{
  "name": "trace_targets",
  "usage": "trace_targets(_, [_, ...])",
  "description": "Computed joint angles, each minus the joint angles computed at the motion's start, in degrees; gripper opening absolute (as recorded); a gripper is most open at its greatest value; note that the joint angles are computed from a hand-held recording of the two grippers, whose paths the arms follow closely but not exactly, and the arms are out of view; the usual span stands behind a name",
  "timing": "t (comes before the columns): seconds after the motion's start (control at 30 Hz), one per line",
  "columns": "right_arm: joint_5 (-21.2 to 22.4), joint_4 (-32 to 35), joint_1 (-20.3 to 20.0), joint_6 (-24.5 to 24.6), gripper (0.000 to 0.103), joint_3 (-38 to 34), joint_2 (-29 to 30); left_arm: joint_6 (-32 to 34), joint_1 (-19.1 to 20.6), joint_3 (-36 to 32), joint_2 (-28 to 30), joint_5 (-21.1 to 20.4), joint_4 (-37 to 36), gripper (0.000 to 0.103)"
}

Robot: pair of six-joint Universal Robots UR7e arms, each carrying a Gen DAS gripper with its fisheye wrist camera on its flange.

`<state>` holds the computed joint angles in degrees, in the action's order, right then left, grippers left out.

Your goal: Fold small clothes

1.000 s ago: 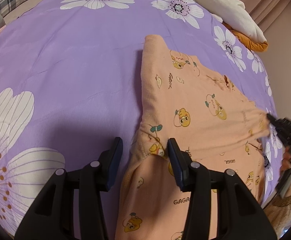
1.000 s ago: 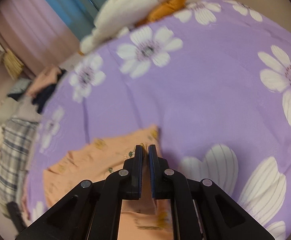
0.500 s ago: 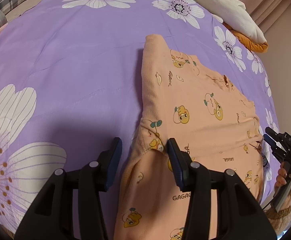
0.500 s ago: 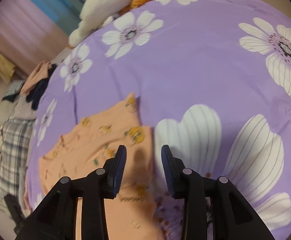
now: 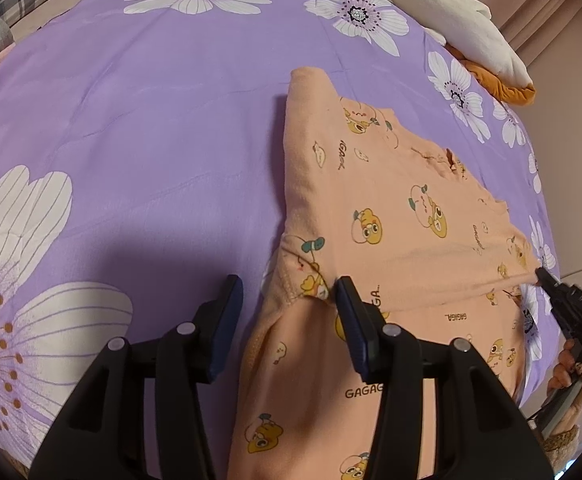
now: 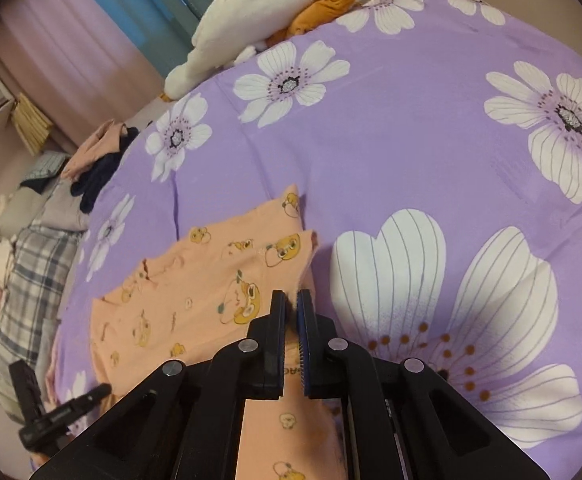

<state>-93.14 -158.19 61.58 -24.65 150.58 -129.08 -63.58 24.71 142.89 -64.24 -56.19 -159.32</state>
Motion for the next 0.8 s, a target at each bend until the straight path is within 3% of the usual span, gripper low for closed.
trace_targets(0.17, [-6.19,-3.97,0.58,0.57,0.007,0.66,6.31,0.00,-0.25,-0.02,-0.03,0.11,0.53,0.050])
trace_targets(0.37, [-10.93,-8.62,3.52,0.57,0.007,1.33,9.17,-0.33,-0.20,-0.18,0.24,-0.01,0.40,0.050])
trace_targets(0.57, [-8.17,-7.25,1.03,0.37,0.007,1.69,7.21,-0.25,-0.49,-0.35,0.65,0.42,0.78,0.052])
trace_targets(0.8, [-8.98,-8.23,1.40,-0.14,0.007,1.96,7.31,-1.35,-1.42,-0.29,0.51,0.69,1.95,0.055])
